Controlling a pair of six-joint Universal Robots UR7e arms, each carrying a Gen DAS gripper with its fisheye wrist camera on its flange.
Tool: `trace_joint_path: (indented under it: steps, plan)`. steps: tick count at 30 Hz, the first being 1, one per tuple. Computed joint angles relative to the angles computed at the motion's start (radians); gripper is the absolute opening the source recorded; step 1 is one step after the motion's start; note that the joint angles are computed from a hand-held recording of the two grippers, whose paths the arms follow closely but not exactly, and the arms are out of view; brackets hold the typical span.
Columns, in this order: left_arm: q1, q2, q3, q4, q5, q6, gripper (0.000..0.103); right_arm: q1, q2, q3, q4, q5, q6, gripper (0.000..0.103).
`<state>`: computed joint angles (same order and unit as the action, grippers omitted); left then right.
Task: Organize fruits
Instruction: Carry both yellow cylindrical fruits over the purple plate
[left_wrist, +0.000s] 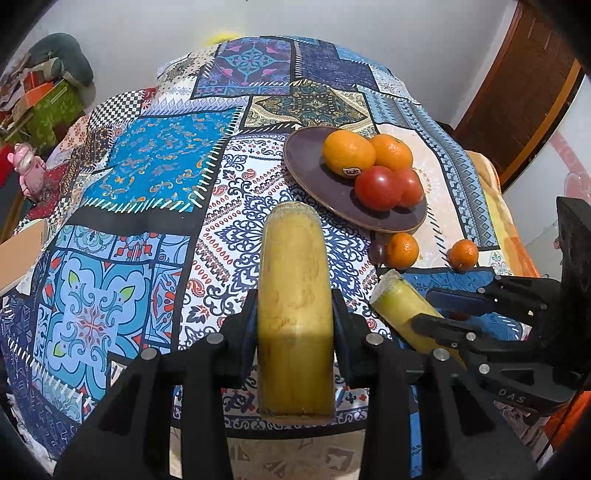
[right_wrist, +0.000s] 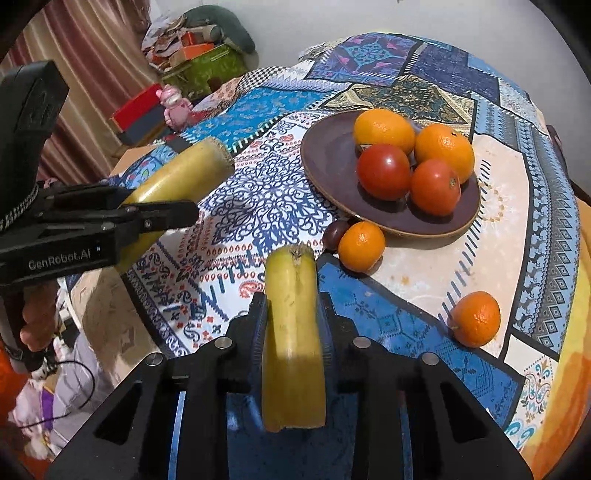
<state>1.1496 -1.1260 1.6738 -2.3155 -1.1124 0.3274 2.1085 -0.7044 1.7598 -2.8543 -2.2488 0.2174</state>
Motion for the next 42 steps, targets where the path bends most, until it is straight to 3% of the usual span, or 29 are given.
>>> trace_joint_path:
  steps: [6, 12, 19, 25, 42]
  plan:
    - [-0.002, -0.006, 0.003, 0.005, -0.004, -0.004, 0.036, -0.019, 0.01, -0.002, 0.066, 0.011, 0.025, 0.033]
    - [-0.004, 0.0, -0.002, 0.006, -0.006, -0.014, 0.036, -0.004, 0.042, -0.004, -0.021, -0.029, -0.015, 0.032]
    - [-0.012, 0.021, -0.029, -0.013, -0.012, -0.003, 0.036, 0.008, 0.017, -0.001, -0.116, -0.034, -0.051, 0.032]
    - [-0.026, 0.052, -0.063, -0.029, -0.024, 0.001, 0.036, 0.018, -0.002, -0.023, -0.181, -0.088, -0.102, 0.032]
    - [-0.035, 0.228, -0.246, -0.035, -0.005, -0.014, 0.036, -0.027, 0.013, -0.114, -0.271, -0.178, -0.213, 0.032]
